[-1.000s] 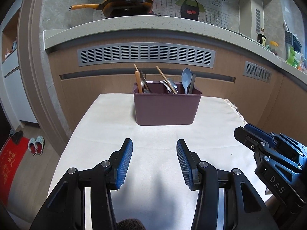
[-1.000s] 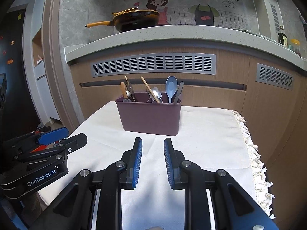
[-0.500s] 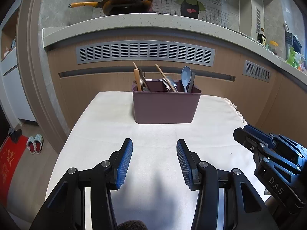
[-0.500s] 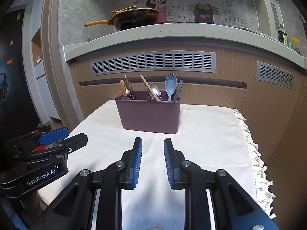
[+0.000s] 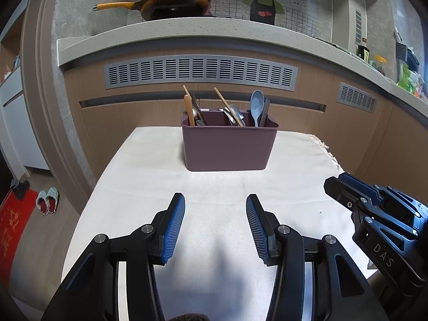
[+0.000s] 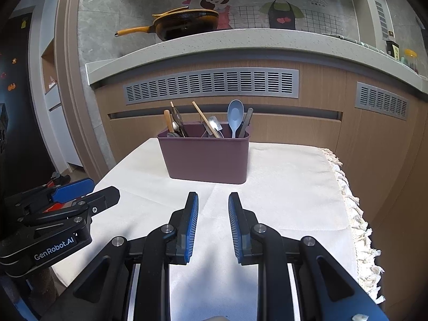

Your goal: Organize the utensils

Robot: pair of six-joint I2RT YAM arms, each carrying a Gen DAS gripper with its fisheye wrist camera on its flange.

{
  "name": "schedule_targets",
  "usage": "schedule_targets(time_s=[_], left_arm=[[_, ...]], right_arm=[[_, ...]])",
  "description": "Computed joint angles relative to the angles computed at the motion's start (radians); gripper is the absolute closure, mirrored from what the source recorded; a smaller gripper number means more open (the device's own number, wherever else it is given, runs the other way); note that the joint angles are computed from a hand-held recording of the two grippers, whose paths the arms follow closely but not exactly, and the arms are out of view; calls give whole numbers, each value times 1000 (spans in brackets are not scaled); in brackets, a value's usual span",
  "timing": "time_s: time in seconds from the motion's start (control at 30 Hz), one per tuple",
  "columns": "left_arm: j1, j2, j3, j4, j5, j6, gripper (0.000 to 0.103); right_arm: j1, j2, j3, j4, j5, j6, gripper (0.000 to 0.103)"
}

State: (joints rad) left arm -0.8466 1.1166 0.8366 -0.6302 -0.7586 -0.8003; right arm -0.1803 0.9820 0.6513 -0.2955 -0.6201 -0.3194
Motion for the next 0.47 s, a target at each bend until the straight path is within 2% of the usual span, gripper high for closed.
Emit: schedule_targets(time_s=[0.47], left_arm=[[-9,-3,-11,15,-14,6,54]], right_arm=[[-4,-2,-4,4,1,6,82]])
